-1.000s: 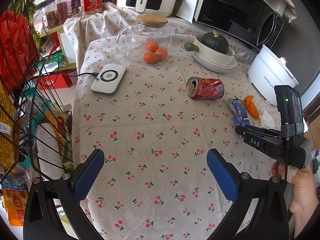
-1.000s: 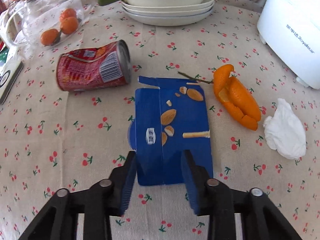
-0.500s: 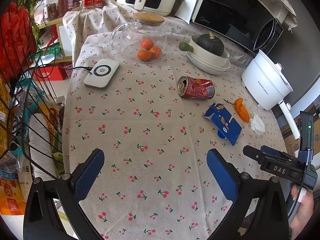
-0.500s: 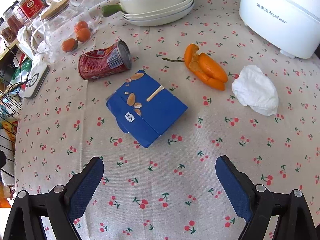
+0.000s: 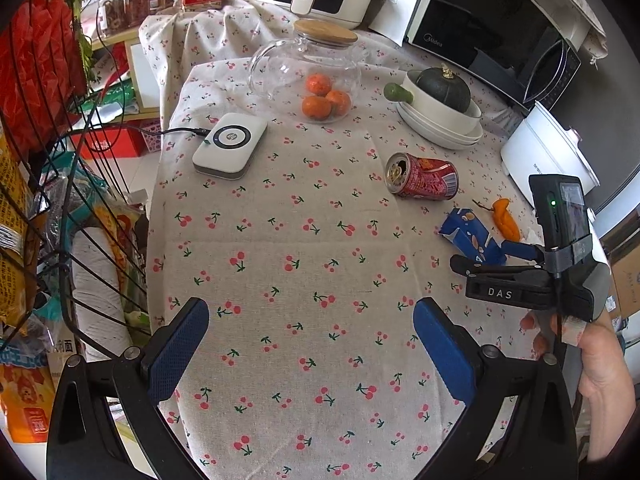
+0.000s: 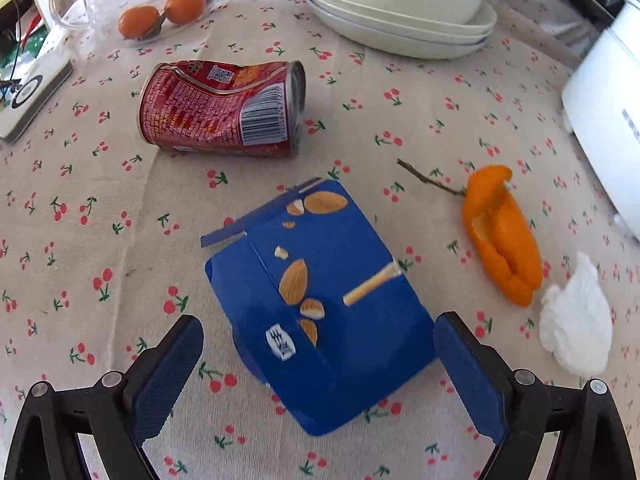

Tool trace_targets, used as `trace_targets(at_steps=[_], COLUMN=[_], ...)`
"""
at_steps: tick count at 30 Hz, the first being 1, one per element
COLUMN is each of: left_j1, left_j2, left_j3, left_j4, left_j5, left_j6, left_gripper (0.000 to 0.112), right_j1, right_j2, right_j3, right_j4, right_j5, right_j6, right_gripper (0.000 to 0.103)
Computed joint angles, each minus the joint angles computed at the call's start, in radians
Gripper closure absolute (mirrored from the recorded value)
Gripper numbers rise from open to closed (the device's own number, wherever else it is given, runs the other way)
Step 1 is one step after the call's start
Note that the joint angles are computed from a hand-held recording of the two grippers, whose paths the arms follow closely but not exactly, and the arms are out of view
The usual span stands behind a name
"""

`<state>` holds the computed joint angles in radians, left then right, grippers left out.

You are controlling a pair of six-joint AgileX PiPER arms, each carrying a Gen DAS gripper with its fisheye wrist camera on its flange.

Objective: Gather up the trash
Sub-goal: 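Grasp the small blue almond-print snack box with the right gripper, then grasp the crushed red can with the left gripper while the right gripper holds the box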

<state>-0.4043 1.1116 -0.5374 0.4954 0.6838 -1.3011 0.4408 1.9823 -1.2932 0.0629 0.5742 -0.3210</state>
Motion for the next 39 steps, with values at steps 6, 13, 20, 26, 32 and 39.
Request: trace_targets(at_steps=[6,13,20,26,32,39], left_j1=[0.001,-0.064,-0.098,-0.042,-0.008,0.017], left_j2=[0.032,0.107,0.328,0.567,0.756,0.898], left_j3=[-0.008,-0.041,-0.191,-0.426,-0.637,-0.799], left_j4=[0.006,0.044,0.073,0.080,0.162,0.140], left_j5=[-0.014,-0.023,-0.081,-0.083,-0.028,-0.003], left_j6=[0.005,-0.055,-0.075,-0.051,-0.092,-0.068], left_gripper=[0.009,0.009,0.010,0.010,0.012,0.016], right_j1=[-0.041,-0.130,-0.327,-0.490,-0.556,-0.580], right_j2=[0.060,-0.069,-0.248,-0.227,-0.150,-0.083], right_j3=[-0.055,0.112,0.280,0.163,0.073,0.040], right_j4=[0.107,0.236,0.339,0.467,0.522,0.484], right_j5=[0.030,0.000,0.042,0.174,0.218,0.213], right_j6=[-0.094,-0.235,-0.391,-0.506,-0.536,-0.555], right_gripper=[0.020,0.029,0.029,0.028,0.028,0.028])
